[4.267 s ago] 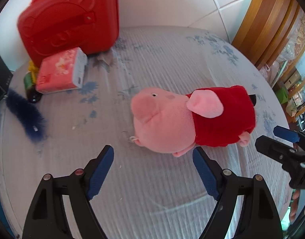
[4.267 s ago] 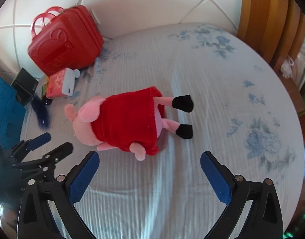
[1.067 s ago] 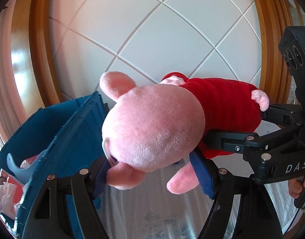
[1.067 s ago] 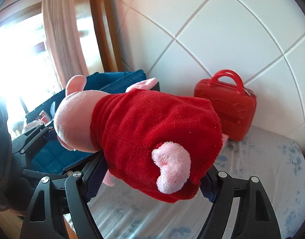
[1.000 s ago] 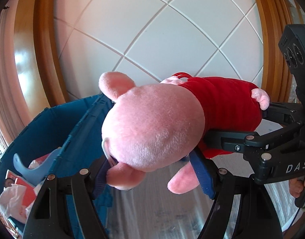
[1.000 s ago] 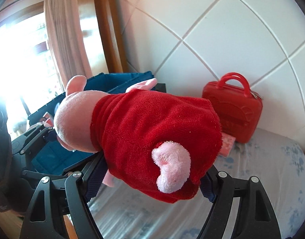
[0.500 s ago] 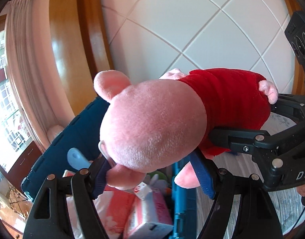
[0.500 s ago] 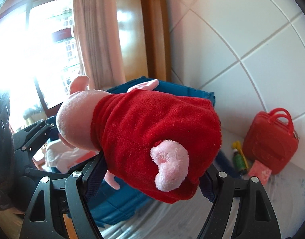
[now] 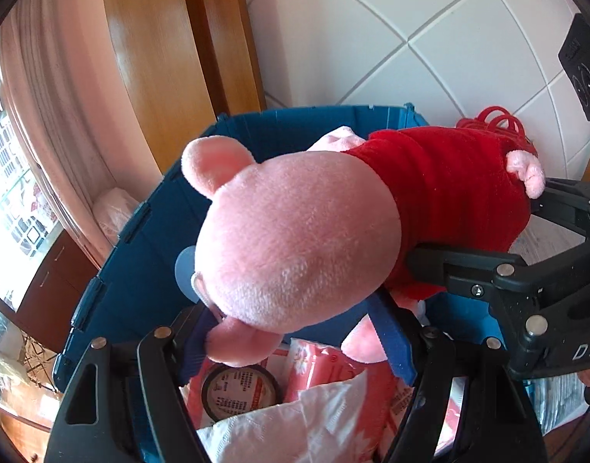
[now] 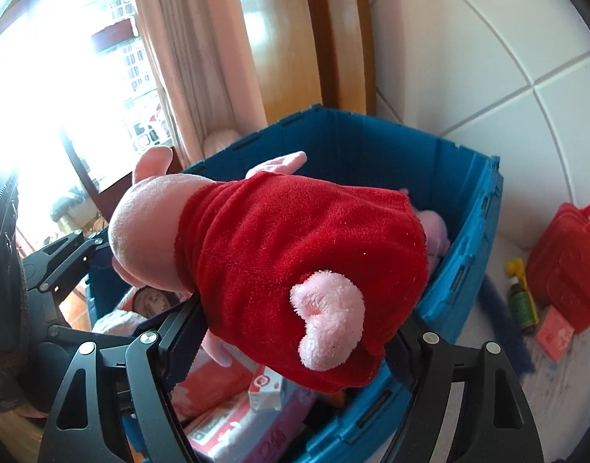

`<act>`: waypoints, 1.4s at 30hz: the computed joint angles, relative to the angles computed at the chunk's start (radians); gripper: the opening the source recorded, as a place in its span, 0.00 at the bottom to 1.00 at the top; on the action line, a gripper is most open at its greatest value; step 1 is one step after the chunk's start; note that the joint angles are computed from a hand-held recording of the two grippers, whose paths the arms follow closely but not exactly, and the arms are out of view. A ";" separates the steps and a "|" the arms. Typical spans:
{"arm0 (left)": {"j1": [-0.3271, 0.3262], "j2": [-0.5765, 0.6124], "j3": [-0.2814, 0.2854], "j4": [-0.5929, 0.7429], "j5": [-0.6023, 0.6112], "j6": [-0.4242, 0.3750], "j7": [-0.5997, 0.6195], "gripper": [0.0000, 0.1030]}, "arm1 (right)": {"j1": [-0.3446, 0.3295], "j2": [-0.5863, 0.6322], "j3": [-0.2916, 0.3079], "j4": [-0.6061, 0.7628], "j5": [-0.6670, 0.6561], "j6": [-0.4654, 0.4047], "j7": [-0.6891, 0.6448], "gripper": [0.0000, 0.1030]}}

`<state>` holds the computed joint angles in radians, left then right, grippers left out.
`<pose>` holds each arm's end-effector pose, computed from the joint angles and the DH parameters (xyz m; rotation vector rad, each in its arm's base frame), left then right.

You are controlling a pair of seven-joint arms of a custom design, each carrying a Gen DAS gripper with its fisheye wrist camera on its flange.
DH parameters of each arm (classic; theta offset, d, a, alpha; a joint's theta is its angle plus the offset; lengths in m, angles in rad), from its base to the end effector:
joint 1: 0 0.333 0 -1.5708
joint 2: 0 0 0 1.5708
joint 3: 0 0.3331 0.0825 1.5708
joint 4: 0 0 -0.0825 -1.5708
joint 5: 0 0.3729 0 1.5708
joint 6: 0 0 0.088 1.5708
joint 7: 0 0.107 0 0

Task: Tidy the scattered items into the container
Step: 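Carry the red-dressed pig plush into the blue crate with both tools and release, then move both tools toward the blue brush and pink tissue pack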

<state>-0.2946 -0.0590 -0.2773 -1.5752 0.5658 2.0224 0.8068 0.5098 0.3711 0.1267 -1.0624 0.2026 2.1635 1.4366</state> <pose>0.4842 -0.2821 0.7304 -1.7974 1.6772 -0.5404 0.5656 0.3981 0.7278 -2.1571 1.0093 -0.2045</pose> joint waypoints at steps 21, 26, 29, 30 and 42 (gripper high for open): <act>0.066 -0.045 0.048 -0.071 -0.221 0.040 0.221 0.76 | 0.125 -0.003 -0.074 0.014 -0.297 -0.079 0.250 0.98; 0.061 -0.121 0.026 -0.152 -0.182 0.095 0.193 0.78 | 0.107 -0.133 -0.053 -0.169 -0.355 0.032 0.286 0.99; 0.062 -0.162 0.009 -0.190 -0.148 0.120 0.147 0.78 | 0.087 -0.200 -0.034 -0.259 -0.379 0.080 0.301 0.99; 0.063 -0.179 0.000 -0.207 -0.126 0.132 0.119 0.78 | 0.078 -0.231 -0.028 -0.301 -0.384 0.102 0.309 0.99; 0.034 -0.185 -0.120 -0.180 0.067 0.253 -0.090 0.82 | -0.121 -0.572 0.011 -0.725 -0.294 0.331 0.341 0.99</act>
